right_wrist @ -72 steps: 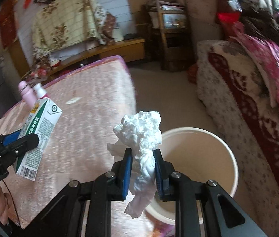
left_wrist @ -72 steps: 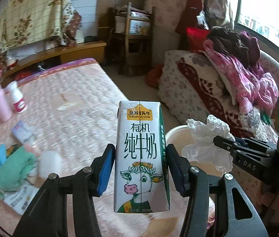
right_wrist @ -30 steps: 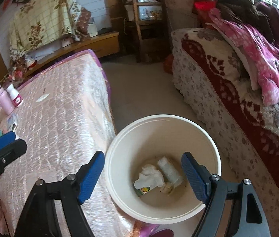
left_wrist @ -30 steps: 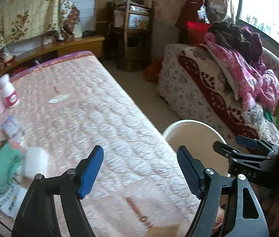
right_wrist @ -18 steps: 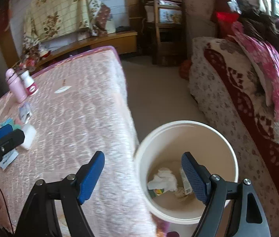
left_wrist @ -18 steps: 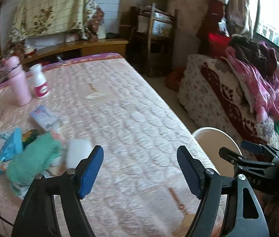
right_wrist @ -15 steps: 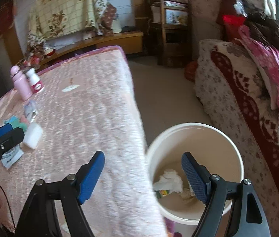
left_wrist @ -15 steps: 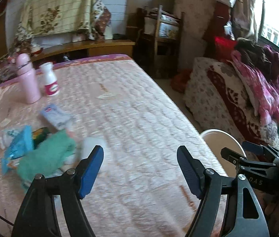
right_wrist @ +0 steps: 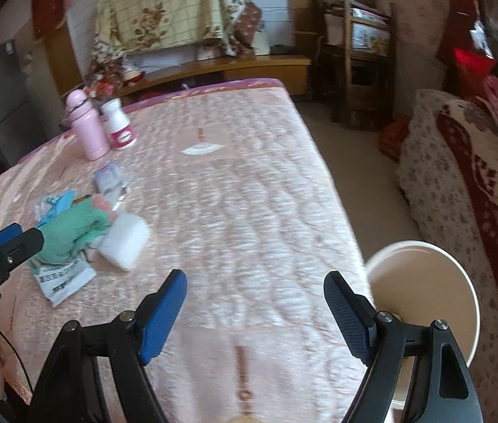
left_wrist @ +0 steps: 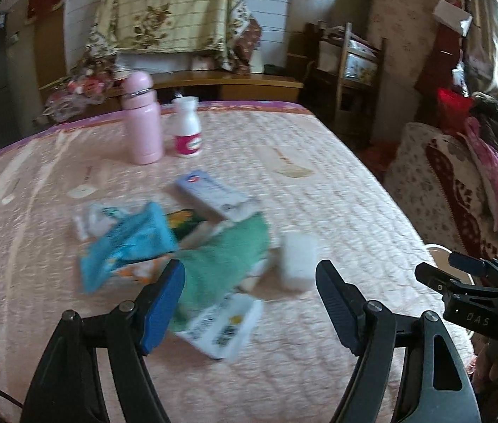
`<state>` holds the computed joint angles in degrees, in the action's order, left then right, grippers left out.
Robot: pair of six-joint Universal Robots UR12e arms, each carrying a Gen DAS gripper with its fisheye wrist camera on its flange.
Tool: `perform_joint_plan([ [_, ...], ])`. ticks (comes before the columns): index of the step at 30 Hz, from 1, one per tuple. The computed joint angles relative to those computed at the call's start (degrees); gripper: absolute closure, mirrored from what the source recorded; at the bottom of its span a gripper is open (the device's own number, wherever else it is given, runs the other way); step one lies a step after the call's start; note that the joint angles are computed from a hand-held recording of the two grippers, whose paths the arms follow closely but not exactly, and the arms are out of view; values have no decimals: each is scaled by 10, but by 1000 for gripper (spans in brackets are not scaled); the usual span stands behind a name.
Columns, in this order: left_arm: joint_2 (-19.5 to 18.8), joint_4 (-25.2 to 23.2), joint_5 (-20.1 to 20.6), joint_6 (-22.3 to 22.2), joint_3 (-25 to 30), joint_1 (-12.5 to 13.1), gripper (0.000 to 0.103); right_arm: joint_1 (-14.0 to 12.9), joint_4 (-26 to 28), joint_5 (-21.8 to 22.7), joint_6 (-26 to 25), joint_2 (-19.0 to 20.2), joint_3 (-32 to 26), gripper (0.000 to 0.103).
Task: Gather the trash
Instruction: 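Move both tools back toward the remaining items on the mattress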
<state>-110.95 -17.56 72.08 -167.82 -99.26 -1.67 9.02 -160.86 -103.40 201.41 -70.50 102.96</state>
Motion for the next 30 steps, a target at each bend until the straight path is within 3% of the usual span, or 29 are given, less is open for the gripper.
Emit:
perform_joint_plan([
  [13,-12,-13,49,-1,9,57,26,23,29,56,-36,51,-65,20],
  [18,-27,-50,38,-18,30,75,26,25,46,76,-36,71,-91,20],
  [26,-63,-105,27,12,78,67,25,23,72,101,-30,98,-126,20],
  [30,-84,-115,1,30,104,58,22,20,79,111,-29,105,-135,20],
])
